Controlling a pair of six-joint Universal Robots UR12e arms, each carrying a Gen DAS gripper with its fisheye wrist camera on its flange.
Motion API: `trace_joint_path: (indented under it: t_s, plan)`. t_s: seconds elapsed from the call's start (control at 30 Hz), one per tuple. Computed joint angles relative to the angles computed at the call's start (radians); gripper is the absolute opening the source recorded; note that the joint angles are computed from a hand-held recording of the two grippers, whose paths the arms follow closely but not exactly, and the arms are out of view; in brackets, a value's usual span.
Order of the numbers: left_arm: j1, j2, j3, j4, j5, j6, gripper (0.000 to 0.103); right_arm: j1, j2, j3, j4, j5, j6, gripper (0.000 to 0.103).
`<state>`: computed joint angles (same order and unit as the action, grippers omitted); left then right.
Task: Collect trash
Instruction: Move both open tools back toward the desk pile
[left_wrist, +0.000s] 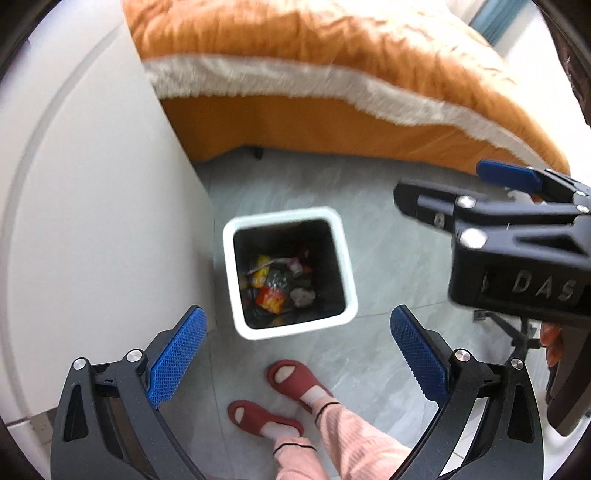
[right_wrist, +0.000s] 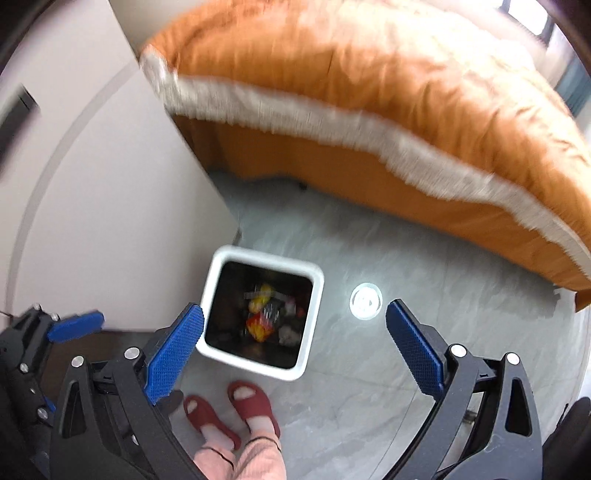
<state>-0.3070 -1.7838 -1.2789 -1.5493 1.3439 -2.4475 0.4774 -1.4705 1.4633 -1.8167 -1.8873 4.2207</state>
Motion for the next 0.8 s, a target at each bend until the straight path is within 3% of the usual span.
trace_joint_path:
  t_s: [0.2,0.37,0.57,0.8]
  plan:
    - [0.014,0.008,0.092,-0.092,-0.069,-0.002,0.098,0.041,-0.003,-0.125,0.112,-0.184,0.034,0.098]
    - [0.046,0.011,0.174,-0.140,-0.182,-0.040,0.098,0.070,0.022,-0.230,0.209,-0.314,0.052,0.098]
    - [0.088,0.021,0.253,-0.082,-0.251,-0.084,0.098,0.078,0.036,-0.298,0.084,-0.358,-0.050,0.098]
    - [0.142,0.026,0.295,0.109,-0.172,-0.186,0.098,0.076,0.135,-0.452,-0.049,-0.334,-0.246,0.098]
